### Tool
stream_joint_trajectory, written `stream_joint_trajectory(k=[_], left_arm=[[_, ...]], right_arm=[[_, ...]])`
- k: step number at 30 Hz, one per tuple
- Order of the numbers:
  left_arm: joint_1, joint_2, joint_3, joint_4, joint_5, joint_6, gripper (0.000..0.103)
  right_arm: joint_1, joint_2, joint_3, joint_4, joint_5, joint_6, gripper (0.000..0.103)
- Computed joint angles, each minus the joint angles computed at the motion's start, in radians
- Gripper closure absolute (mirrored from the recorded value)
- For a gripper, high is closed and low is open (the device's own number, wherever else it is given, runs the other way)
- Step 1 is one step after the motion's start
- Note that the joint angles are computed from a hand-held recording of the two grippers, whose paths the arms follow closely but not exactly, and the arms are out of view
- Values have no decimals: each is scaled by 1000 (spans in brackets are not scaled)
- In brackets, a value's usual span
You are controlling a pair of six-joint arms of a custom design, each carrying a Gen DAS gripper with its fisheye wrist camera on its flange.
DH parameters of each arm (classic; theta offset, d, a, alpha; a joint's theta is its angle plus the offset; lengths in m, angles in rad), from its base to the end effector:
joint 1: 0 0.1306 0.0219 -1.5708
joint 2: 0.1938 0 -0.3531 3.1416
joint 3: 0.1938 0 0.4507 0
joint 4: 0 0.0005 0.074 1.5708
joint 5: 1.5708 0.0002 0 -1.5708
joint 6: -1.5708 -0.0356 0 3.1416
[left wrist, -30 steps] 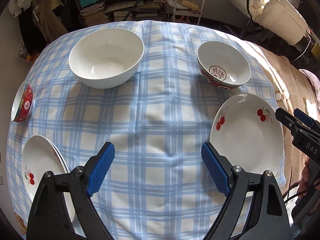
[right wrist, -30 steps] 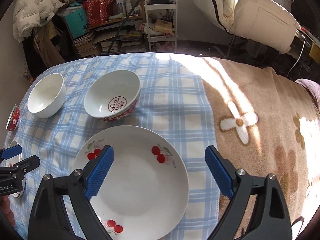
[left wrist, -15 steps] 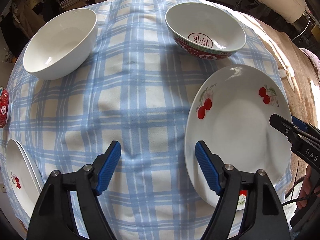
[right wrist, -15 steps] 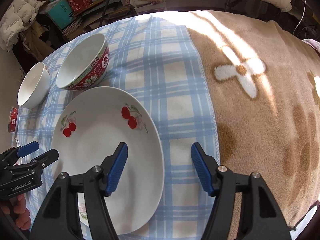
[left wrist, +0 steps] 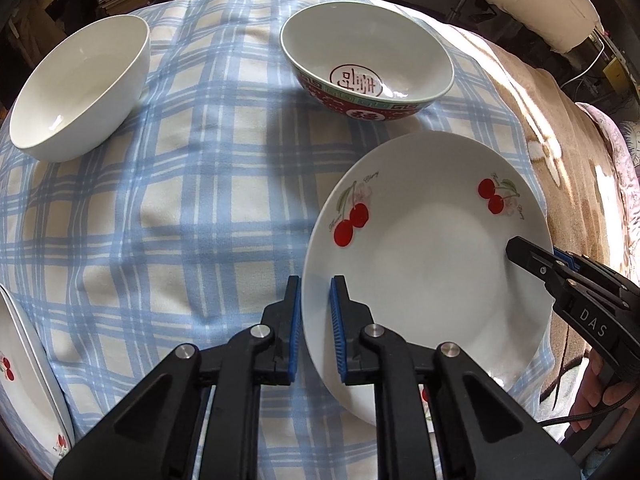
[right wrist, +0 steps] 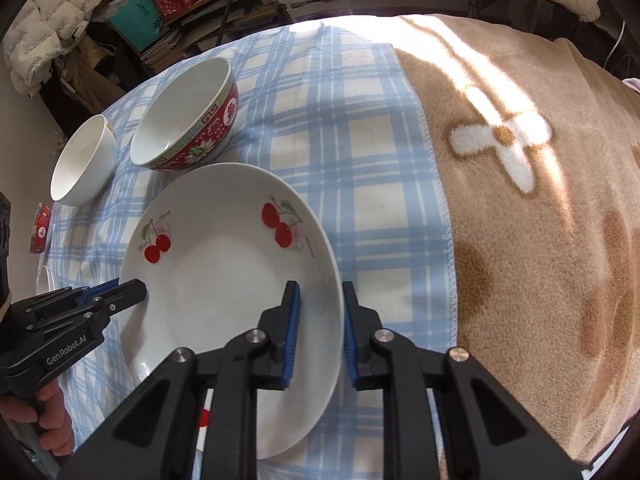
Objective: Organize plates and bowls
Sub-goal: 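Lift the cherry plate with both grippers and carry it toward the plate stack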
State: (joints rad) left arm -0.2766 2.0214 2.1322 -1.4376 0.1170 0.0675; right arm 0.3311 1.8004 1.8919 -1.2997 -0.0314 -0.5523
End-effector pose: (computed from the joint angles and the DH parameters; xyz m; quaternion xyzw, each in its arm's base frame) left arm 0.6800 -0.1979 0.3566 0.1105 0.9847 -0.0780 0.1098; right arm 0.6187 0.2133 0.3912 0.1057 0.9778 0.0910 0.1564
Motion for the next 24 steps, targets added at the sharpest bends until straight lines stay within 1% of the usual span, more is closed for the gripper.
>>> stream_joint_trajectory(k=[1,4,6,10,15,19,21,24], left_arm=[[2,1,1,1,6,-1,89],[17,-15,-22,17,26,-60,89],[24,-32,-46,32,39,-79,90],[31,-41,-54,35,43,-71,91],[33,-55,-62,29,23,-98,92],[51,-58,-67,16,57,-74,92],[60,-63,-73,12,75,-74,92],[71,-79,-90,14,79,-80,92]], right_arm=[[3,3,5,-4,7,1,82],[0,5,7,-4,-3,-14,82],[0,6,8,-4,-3,-16,82],[5,8,15,-12,3,-15,83],[5,-2,4,-5,-14,-39,83],[13,0,12,-12,-16,-37,84],[17,2,19,-14,-14,-39,84],[21,5,28,-14,-24,-51,86]])
